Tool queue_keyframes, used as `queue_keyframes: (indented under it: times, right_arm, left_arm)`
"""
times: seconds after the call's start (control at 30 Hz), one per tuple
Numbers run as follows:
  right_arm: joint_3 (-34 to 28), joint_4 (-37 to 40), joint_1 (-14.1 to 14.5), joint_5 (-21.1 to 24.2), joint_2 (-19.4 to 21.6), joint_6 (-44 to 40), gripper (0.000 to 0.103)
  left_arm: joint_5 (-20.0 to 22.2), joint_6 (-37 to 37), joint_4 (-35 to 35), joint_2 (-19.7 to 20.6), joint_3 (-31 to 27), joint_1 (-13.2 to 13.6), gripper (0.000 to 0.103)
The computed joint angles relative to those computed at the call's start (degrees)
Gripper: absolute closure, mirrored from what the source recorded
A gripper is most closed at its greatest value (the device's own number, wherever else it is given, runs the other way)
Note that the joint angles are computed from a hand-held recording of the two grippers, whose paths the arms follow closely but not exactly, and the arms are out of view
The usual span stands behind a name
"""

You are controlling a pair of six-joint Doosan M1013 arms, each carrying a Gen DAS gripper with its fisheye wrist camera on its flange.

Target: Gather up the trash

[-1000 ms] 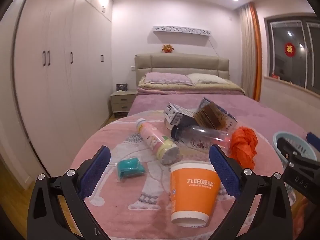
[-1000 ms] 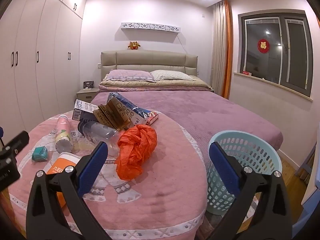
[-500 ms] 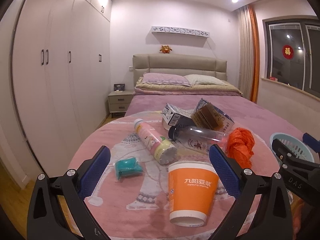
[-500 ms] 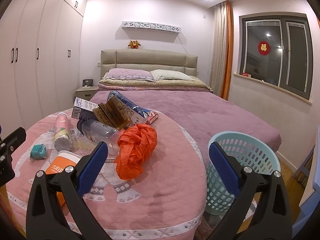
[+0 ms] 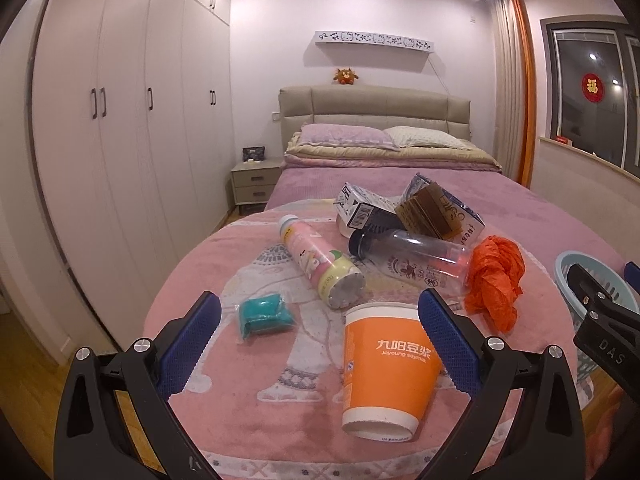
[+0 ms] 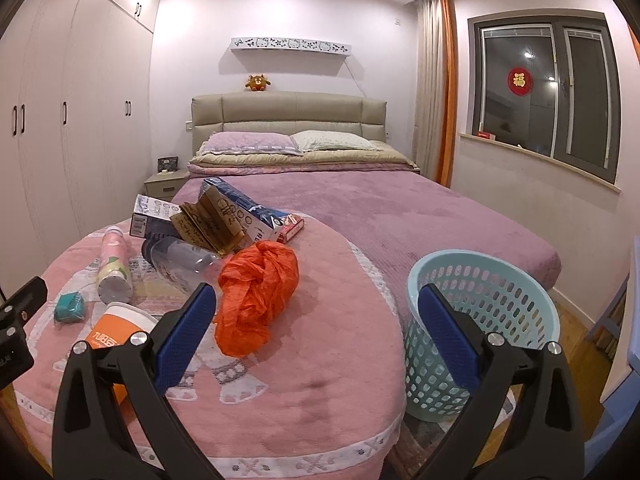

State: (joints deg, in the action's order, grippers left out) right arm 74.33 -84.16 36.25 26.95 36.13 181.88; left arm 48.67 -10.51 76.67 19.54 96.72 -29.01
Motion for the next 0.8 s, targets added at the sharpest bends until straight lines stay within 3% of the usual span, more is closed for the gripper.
queue_keyframes:
  times: [0.2,0.8]
  right_arm:
    - [0.0,-0.6,0.2,0.0,0.0,-0.1,0.008]
    - [-1.2,1.5,-0.1,-0.4,0.7,-2.6,0.008]
  left_arm:
    - [-4.3,-0.4,-1.0,-0.7,0.7,0.6,0.007]
    - [-4.5,-1.4,-0.4,0.0,0.0,1.2,0.007]
